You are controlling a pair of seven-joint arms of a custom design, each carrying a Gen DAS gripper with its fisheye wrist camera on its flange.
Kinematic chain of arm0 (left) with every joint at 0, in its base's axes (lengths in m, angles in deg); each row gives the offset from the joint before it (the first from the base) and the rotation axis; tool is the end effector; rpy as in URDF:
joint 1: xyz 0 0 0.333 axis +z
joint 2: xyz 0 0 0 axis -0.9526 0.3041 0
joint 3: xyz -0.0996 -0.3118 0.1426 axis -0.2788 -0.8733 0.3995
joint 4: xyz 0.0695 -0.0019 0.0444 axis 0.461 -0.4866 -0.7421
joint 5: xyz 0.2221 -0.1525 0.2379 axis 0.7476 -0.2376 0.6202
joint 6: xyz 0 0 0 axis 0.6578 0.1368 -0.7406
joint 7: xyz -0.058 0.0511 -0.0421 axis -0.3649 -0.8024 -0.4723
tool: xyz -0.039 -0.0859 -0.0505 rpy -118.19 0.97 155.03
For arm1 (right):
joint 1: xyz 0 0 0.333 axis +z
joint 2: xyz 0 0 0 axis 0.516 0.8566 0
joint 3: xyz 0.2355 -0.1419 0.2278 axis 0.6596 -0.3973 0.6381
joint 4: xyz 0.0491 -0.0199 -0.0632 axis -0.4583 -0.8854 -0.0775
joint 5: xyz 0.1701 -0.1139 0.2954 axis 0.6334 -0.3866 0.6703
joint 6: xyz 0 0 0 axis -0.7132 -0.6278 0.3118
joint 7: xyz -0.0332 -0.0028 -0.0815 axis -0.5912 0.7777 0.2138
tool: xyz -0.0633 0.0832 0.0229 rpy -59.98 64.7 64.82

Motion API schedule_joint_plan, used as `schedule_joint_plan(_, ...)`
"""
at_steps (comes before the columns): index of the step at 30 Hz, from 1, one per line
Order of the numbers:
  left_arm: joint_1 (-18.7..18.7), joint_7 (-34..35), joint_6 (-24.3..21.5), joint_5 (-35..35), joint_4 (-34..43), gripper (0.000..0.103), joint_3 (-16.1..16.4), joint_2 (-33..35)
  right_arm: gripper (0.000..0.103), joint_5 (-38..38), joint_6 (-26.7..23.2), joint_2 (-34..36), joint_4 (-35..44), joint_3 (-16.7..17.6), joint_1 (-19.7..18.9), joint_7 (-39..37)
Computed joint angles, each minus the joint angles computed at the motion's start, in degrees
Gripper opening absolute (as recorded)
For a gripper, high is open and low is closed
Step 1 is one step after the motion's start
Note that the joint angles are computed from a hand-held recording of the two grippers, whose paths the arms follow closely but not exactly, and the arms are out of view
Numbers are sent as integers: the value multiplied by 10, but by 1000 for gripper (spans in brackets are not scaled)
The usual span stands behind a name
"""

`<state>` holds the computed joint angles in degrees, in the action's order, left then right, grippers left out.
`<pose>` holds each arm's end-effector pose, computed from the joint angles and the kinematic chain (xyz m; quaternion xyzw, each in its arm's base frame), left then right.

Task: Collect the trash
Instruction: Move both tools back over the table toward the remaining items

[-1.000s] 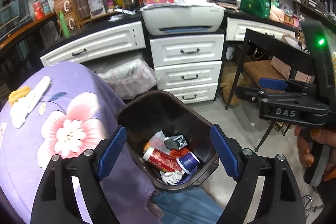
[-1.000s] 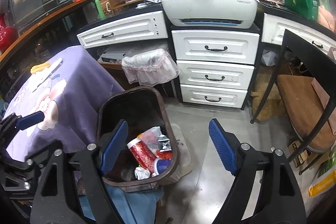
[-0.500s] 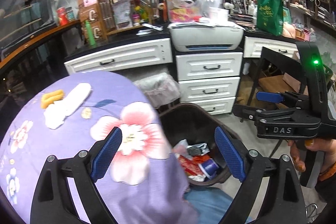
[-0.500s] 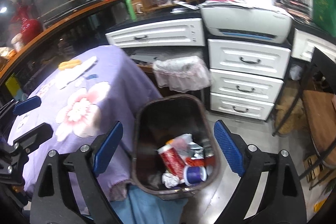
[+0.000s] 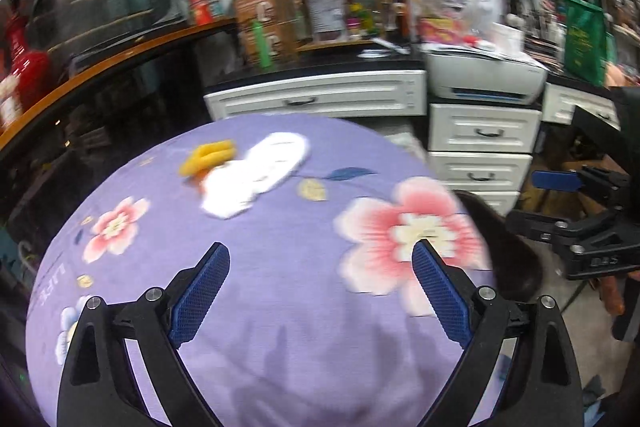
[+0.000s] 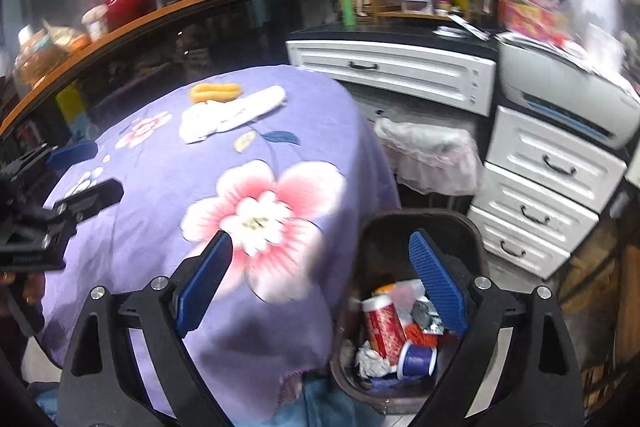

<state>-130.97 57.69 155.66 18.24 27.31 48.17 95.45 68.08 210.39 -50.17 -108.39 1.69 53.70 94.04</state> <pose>0.3922 -0.5456 0.7172 -0.6749 0.5822 -0.2191 0.3970 0.5098 0.2753 0.6563 -0.8129 0.3724 -0.1149 0.4327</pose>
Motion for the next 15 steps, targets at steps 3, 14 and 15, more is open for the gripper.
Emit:
schedule_joint_plan(3, 34, -62, 33, -16, -108, 91, -16, -68, 89, -20, -6, 17, 26, 7, 8, 12)
schedule_joint_plan(14, 183, -110, 130, -67, -238, 69, -69, -147, 89, -120, -32, 91, 130, 17, 31, 63)
schedule_joint_plan(15, 196, -104, 137, -76, -237, 68, -70, -143, 89, -127, -36, 99, 141, 17, 32, 68)
